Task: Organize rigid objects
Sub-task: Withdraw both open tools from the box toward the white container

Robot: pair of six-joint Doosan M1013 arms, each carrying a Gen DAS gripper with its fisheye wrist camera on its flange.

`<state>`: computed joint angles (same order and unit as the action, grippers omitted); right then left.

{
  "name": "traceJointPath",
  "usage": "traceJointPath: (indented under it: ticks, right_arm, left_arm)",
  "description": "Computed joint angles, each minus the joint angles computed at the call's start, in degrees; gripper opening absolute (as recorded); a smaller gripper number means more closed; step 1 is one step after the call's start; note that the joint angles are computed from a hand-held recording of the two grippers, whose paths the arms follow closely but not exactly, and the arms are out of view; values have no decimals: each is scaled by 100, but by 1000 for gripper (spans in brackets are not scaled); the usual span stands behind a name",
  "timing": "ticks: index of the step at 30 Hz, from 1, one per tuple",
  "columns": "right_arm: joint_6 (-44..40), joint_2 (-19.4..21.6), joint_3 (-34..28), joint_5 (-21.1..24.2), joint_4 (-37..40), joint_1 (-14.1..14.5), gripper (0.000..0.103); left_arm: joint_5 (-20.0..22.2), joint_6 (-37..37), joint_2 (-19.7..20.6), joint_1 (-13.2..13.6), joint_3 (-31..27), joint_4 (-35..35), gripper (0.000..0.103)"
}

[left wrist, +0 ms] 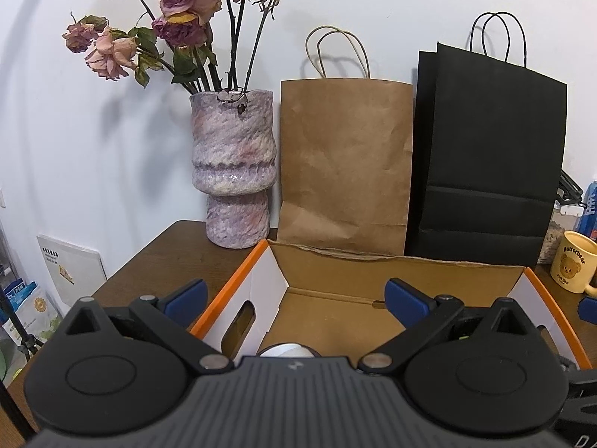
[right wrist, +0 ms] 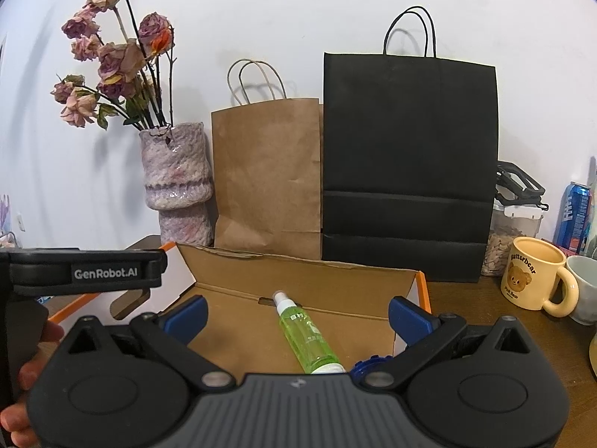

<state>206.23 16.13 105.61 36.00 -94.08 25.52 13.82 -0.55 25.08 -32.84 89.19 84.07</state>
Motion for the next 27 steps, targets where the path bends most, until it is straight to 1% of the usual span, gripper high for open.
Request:
traceJointPath:
  ticks: [7,11,18,27]
  right_arm:
    - [-39,-81,99,99,14,83,103]
    - [-35,-114,140,127,21,115,103]
    - [76,-259,343,252,2,264,103]
    - [10,-446,559,421,166,474,103]
  left_arm:
    - [13,-54,-76,-12,114,47,103]
    - [-18,20,-143,-5,203,-48,103]
    - [-55,-63,-310,-8,431,37,103]
    - [-72,-66,-571,-61,792,101,103]
